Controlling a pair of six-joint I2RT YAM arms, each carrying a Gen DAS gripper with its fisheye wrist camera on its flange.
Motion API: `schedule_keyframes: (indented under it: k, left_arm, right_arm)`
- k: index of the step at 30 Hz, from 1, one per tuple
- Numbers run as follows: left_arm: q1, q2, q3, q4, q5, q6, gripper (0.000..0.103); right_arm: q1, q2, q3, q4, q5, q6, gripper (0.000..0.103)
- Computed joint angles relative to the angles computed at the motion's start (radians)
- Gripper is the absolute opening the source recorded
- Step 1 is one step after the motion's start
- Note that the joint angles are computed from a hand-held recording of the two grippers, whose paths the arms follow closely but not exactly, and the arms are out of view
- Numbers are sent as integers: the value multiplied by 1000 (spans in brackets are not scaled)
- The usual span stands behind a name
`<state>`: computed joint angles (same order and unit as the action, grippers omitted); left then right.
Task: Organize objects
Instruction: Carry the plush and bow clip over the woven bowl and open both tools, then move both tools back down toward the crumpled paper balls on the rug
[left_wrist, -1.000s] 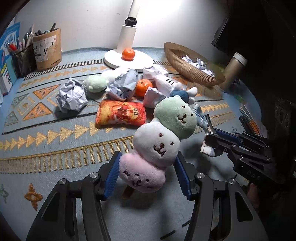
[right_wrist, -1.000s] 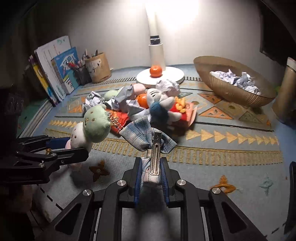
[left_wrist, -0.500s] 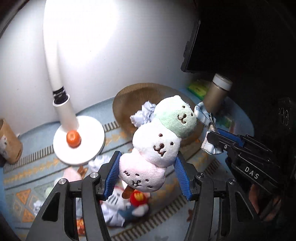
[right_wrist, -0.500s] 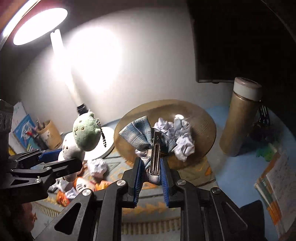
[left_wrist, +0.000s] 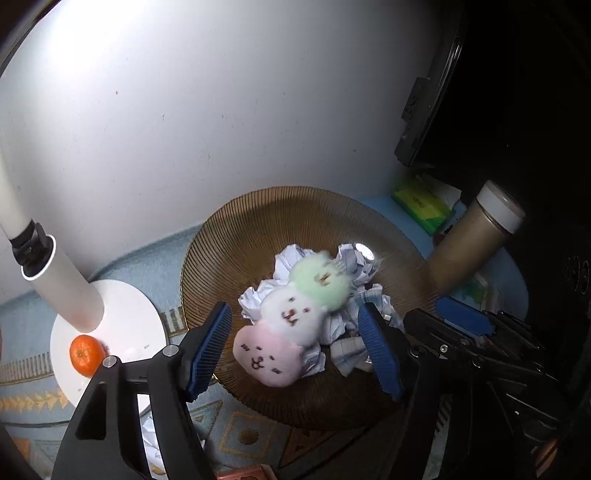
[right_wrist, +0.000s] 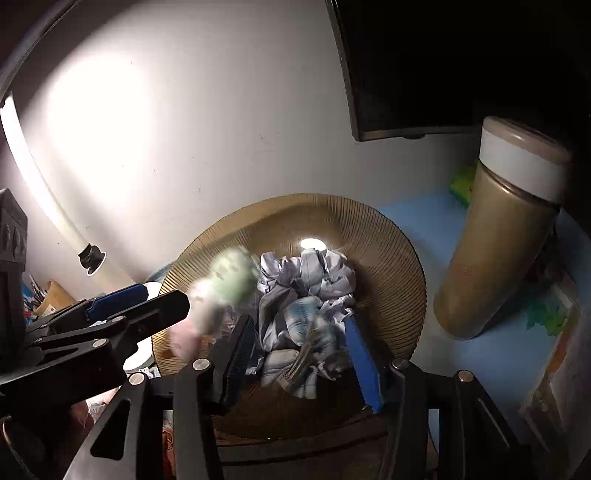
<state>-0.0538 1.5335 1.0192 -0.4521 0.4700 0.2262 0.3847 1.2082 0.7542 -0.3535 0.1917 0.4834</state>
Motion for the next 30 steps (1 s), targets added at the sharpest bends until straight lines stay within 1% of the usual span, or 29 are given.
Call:
schedule_keyframes:
  k: [2,5,7,10,13,15,16,17,18,20,22,24,25,26,28,30]
  left_arm:
    - [25,-14,-17,-11,11,12,69]
    - [91,-94,-59,-44,58,43,69]
    - [154,-148,-67,-98,100,76,69]
    - [289,-250,-82,-206,180,171,69]
    - [493,-333,-72,-371,287,337,69]
    - [664,-349,-48,-510,367,497,70]
    - [746,-337,-30,-575,403,580,74]
    - [837,-322,-17,-645,434,675,84]
    - [925,-298,-6,-698,462,766,92]
    - [1094,-255,-13,-756,503,923,92]
    - [1205,-230,-61,-693,505,964,92]
    - [1291,-177,-113,-584,504,972,92]
    - [1318,-143,-138,-512,494,959,92]
    - [1330,-111,-167,-425,471,926,92]
    - [1351,-14,-182,-321,434,918,92]
    - [1360,65,-190,-246,402,906,91]
  right_arm:
    - [-9,-33,-26,8,-13,-13,50]
    - [31,-116,-56,-26,-12,11,50]
    - [99,-159,-58,-70,29,41,50]
    - [220,-223,-58,-139,86,99,50]
    - [382,-270,-50,-213,179,187,50]
    - [494,-271,-42,-232,243,253,50]
    - [539,-262,-40,-231,266,277,50]
    - [588,-248,-42,-229,294,306,50]
    - [631,-229,-51,-215,318,335,50]
    - [696,-190,-97,-150,340,386,51]
    - [752,-118,-150,-54,373,432,51]
    - [780,-9,-171,19,395,457,51]
    - [790,39,-179,49,398,469,51]
    - [792,74,-194,98,392,468,51]
    - [793,118,-228,182,374,475,51]
    - [800,137,-223,175,383,486,51]
